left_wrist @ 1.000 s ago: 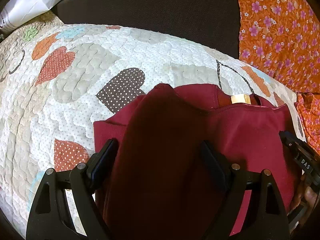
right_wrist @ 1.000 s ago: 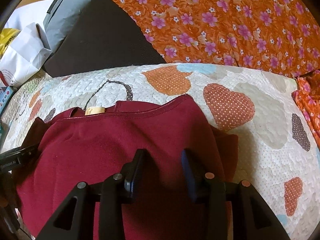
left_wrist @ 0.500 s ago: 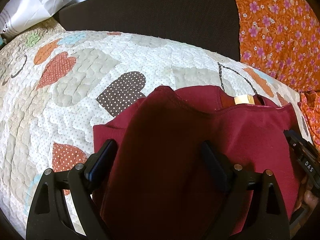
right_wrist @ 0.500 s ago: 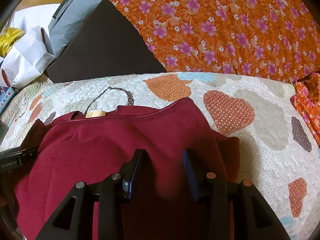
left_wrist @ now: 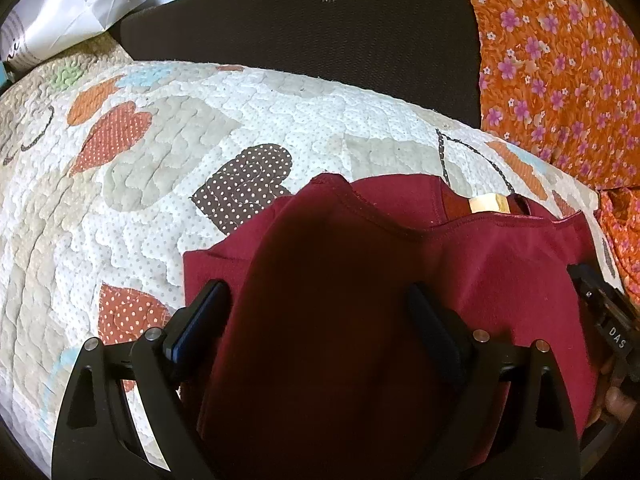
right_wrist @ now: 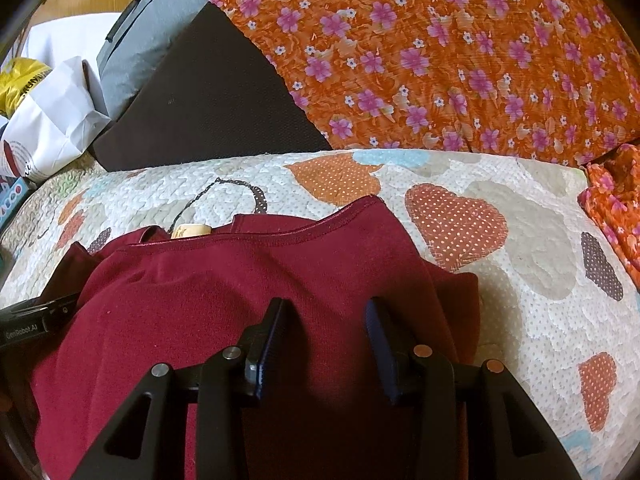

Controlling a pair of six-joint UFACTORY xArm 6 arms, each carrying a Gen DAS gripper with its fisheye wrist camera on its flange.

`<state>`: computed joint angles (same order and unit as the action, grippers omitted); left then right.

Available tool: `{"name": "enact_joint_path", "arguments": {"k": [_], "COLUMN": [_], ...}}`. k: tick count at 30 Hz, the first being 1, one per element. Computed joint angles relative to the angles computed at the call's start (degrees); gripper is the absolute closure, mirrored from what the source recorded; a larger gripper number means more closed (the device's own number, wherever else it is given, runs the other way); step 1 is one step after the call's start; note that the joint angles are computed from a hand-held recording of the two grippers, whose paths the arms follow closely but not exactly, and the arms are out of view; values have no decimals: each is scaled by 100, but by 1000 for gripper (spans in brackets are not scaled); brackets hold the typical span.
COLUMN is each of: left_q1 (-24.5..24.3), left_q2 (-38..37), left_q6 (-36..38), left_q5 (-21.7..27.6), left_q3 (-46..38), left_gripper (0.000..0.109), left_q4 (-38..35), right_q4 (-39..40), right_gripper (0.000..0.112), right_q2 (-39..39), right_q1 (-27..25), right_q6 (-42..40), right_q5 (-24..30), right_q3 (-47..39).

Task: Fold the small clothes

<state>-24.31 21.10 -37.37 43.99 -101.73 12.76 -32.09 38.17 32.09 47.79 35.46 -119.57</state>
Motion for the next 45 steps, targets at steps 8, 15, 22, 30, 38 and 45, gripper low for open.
{"name": "enact_joint_path", "arguments": {"k": [8, 15, 22, 30, 38, 45], "left_q1": [-16, -228, -420, 32, 192, 90], "left_q2": [-121, -619, -1427, -2401, -1966, -1513], "left_q6": [212, 181, 554, 680, 1362, 1332], "left_q5": [485, 475, 313, -134, -409, -472], "left_q3": [-139, 219, 1049, 2392, 2350, 1980], "left_gripper": [17, 17, 17, 17, 17, 15], "left_q4": [-352, 47, 24, -1260, -2603, -2366], "right_q4": [-197, -356, -256, 415, 1851, 2836], "right_gripper": [72, 72, 72, 72, 72, 63], "right_q2": [155, -375, -1402, -2533, -2480, -2103], "right_q1": [167, 386, 422, 14, -298, -356], "right_q6": [-115, 186, 605, 688, -429, -1046], "right_q5": [728, 1030, 620, 123, -1038, -1645], "right_q3": [-470, 42, 1330, 2977, 3518, 3423]}}
